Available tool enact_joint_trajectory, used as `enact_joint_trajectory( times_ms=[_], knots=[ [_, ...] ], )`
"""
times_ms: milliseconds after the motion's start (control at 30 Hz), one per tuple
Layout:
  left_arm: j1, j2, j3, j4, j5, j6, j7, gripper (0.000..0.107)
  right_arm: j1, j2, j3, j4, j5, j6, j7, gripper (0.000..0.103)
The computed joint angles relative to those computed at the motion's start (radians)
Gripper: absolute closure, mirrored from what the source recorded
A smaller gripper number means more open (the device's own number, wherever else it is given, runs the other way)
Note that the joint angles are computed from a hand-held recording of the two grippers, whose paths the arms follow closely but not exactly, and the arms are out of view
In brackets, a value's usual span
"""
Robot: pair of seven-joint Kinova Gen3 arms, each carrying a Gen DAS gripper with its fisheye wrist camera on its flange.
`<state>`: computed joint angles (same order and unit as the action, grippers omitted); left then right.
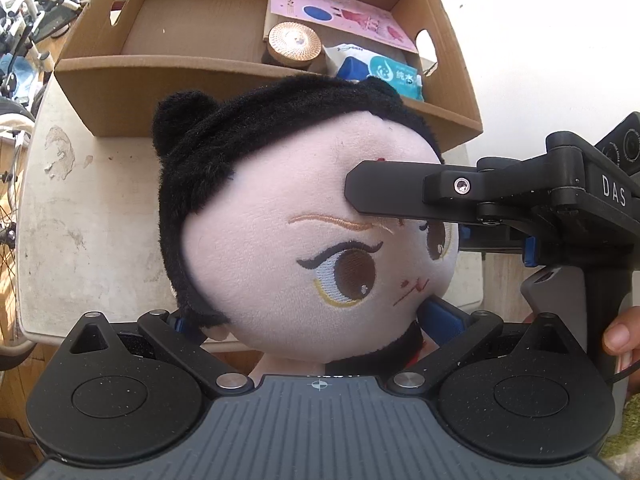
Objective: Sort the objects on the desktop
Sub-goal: 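Lift the plush doll with the right gripper and carry it over the box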
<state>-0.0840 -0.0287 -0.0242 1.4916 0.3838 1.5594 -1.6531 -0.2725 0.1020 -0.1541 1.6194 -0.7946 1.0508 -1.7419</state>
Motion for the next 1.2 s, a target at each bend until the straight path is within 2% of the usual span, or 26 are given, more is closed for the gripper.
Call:
enact_joint_trajectory(
  times_ms=[233, 267, 500, 700, 933, 1200],
  knots=[
    [0.029, 0.001, 0.018, -0.15, -0.005, 0.093, 0.052, 0.004, 0.002, -0.051, 0.02, -0.094, 0.055, 0.052, -0.093, 0.0],
    [0.041, 0.021, 0.038, -0.172, -0.009, 0.085, 0.072, 0.004, 0.007, -0.057, 0.025, -0.101, 0.054, 0.056, -0.095, 0.0],
    [0.084, 0.044, 0.064, -0.33, -0.05, 0.15, 0.114, 0.004, 0.032, -0.075, 0.049, -0.131, 0.013, 0.054, -0.077, 0.0],
    [0.102, 0.076, 0.072, -0.434, -0.094, 0.193, 0.135, 0.004, 0.029, -0.041, 0.038, -0.179, 0.0, 0.043, -0.074, 0.0],
    [0.036, 0.111, 0.039, -0.469, -0.043, 0.215, 0.071, 0.004, -0.029, 0.027, 0.001, -0.3, 0.12, 0.022, -0.211, 0.0],
    [-0.112, 0.207, 0.019, -0.595, 0.069, 0.303, -0.063, 0.004, -0.168, 0.147, -0.023, -0.552, 0.364, 0.034, -0.466, 0.0]
  ],
)
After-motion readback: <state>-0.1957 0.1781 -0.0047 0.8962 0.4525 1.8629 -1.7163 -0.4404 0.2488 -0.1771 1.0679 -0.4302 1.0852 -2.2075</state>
